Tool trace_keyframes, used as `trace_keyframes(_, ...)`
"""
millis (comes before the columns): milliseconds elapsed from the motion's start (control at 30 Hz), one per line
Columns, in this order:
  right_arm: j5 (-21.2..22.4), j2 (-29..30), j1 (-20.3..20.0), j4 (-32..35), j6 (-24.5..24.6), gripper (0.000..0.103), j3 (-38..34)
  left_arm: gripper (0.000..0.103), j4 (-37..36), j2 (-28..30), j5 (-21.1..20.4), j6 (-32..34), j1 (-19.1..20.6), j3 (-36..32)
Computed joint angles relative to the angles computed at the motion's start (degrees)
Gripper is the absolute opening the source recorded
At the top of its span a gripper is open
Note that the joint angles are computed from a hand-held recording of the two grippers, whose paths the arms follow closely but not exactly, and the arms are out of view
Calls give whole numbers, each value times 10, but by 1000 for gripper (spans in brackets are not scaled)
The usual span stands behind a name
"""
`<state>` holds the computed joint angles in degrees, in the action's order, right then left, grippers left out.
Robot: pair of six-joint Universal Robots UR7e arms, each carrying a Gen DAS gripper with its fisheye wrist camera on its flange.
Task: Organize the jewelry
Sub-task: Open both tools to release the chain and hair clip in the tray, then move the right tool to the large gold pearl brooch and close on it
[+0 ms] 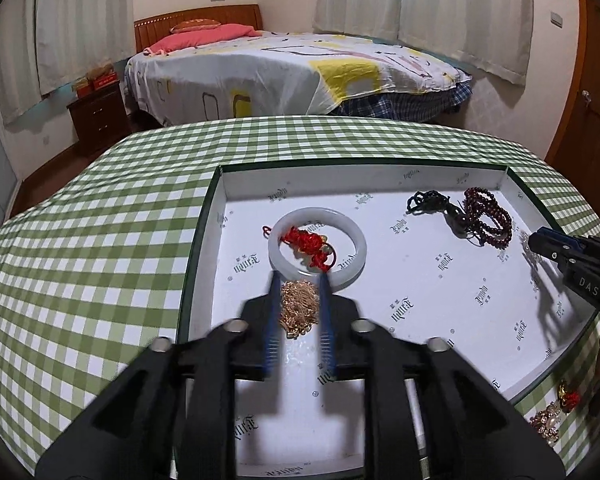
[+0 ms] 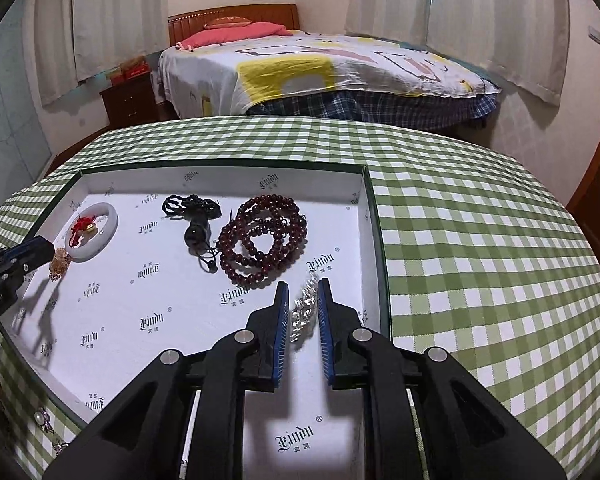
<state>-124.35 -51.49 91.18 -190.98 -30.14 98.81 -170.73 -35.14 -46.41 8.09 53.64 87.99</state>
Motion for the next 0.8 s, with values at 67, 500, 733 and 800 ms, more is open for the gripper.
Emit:
trace_keyframes(67,-1,1,1,-7,-3,35,2,33,-2,-2,-1,-4,0,2)
trace_keyframes(500,14,-32,25,-70,-4,37,57,50,-49,-41,21,-18,-27,64)
trace_keyframes(733,17,-62,39,-95,6,37,117,54,-85,-72,45,-27,-55,129)
trace_keyframes(800,13,-69,43,-104,5,37,137,54,-87,-81,49,-33,-62,145)
